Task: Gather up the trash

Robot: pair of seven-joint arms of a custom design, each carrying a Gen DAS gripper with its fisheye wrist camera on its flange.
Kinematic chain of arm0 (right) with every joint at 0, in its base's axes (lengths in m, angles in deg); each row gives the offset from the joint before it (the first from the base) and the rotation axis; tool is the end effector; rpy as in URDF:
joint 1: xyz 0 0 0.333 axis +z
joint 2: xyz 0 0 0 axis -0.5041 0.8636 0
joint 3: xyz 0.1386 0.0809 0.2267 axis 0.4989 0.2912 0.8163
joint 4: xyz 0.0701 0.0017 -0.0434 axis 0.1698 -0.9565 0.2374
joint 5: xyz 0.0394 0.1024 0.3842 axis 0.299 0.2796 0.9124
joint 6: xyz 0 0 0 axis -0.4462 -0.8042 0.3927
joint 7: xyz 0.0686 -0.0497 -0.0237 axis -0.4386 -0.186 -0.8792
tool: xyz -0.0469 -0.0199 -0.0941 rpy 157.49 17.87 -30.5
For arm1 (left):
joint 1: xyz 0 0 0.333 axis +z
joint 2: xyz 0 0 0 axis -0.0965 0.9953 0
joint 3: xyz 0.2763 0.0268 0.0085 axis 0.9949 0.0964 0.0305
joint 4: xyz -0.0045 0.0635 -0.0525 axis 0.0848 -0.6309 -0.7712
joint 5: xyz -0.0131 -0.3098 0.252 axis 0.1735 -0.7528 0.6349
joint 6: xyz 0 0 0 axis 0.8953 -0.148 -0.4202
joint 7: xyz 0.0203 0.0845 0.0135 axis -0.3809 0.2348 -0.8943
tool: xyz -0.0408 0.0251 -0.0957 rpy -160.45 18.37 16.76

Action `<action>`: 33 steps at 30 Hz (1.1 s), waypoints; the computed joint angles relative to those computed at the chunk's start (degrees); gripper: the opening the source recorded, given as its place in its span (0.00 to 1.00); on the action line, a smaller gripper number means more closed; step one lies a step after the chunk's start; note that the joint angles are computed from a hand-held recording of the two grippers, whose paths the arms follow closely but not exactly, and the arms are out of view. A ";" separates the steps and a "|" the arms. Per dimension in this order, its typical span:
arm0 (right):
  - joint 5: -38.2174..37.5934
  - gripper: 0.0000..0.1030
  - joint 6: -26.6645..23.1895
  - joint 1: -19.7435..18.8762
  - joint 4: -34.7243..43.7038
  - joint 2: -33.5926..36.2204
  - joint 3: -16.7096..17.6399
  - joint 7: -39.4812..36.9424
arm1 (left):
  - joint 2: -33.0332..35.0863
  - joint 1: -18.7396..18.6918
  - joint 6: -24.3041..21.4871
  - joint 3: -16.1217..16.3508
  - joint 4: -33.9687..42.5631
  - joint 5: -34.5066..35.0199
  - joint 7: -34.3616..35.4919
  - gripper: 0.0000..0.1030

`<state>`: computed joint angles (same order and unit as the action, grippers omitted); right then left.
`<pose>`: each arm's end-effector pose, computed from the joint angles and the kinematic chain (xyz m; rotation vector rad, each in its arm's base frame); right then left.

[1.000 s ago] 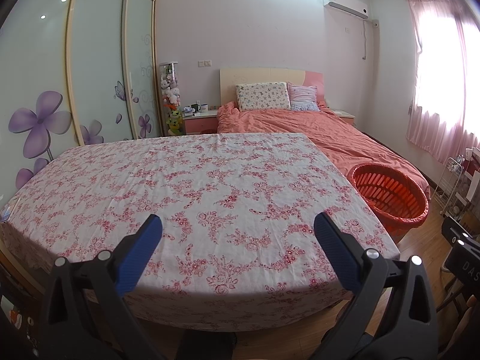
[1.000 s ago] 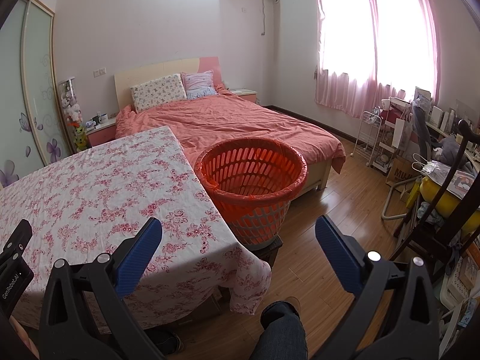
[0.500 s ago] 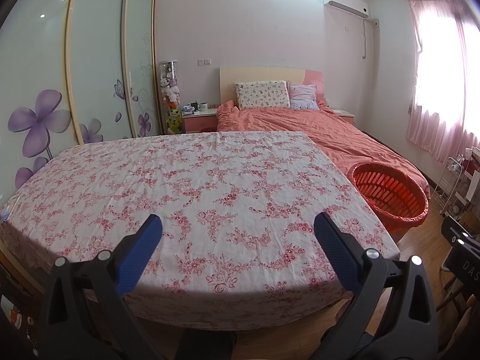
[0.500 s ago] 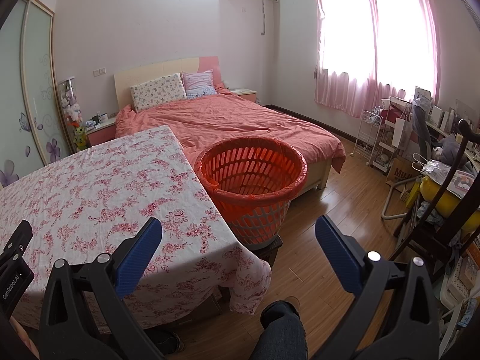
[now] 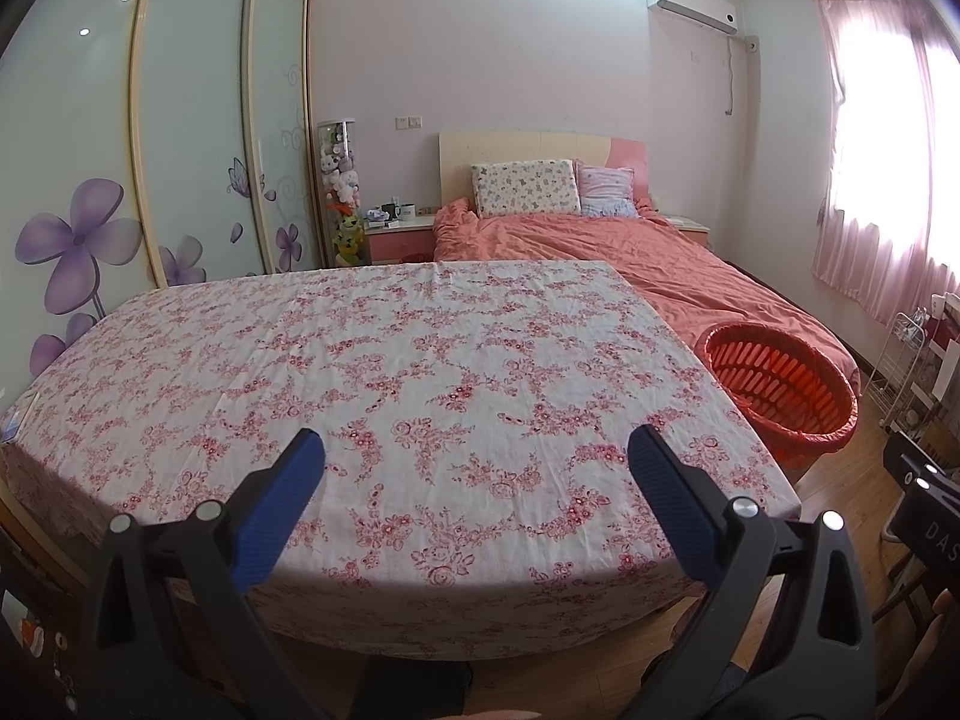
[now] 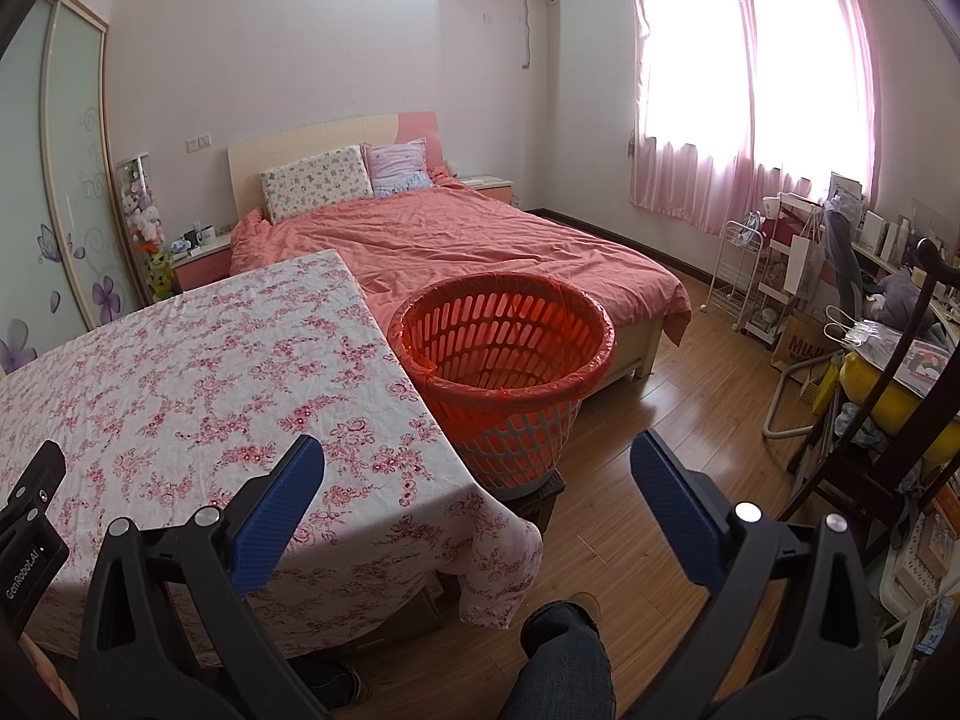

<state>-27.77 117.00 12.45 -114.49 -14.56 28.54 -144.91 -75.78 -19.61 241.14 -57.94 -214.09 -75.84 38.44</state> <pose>0.4829 0.4113 0.3338 -0.9791 2.2054 -1.2403 0.5450 -0.1768 0.3461 -1.3670 1.8106 -1.0548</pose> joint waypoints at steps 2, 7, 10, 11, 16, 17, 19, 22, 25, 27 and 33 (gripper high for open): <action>0.03 0.98 0.08 -0.02 -0.05 -0.02 -0.01 0.01 | 0.17 -0.12 0.21 0.01 -0.13 -0.04 0.14 0.96; 0.02 0.98 0.14 -0.03 -0.09 -0.09 -0.02 0.01 | 0.58 -0.21 0.25 0.05 0.05 -0.04 0.39 0.96; 0.02 0.98 0.12 -0.03 -0.07 -0.08 -0.01 -0.07 | 0.60 -0.39 0.46 0.13 -0.04 -0.30 0.59 0.96; 0.02 0.98 0.12 -0.03 -0.07 -0.08 -0.01 -0.07 | 0.57 -0.31 0.18 0.10 0.13 -0.22 0.52 0.96; 0.06 0.98 0.07 -0.01 0.03 -0.03 -0.01 -0.10 | 0.56 -0.30 0.15 0.11 0.12 -0.13 0.47 0.96; 0.04 0.98 0.07 0.01 0.05 0.01 -0.02 -0.02 | 0.56 -0.28 0.10 0.10 0.15 -0.10 0.44 0.96; 0.05 0.98 0.12 -0.01 0.07 0.01 -0.04 -0.11 | 0.59 -0.49 0.33 0.20 0.01 -0.36 0.66 0.96; 0.05 0.98 0.24 -0.02 -0.07 0.02 -0.04 -0.08 | 0.53 -0.34 0.18 0.11 -0.03 -0.20 0.48 0.96; 0.06 0.98 0.52 -0.05 -0.07 0.30 -0.07 0.02 | 0.56 -0.35 0.11 0.12 0.15 -0.22 0.45 0.96; 0.10 0.98 0.54 -0.02 -0.05 0.33 -0.11 -0.02 | 0.56 -0.28 0.23 0.05 0.01 -0.05 0.30 0.96; 0.14 0.98 0.58 0.05 0.05 0.42 -0.20 -0.05 | 0.83 -0.35 -0.32 0.17 0.60 -0.10 0.47 0.96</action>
<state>-27.64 117.58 12.50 -114.44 -14.14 28.34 -144.97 -74.96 -19.96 240.82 -57.77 -213.49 -75.94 38.91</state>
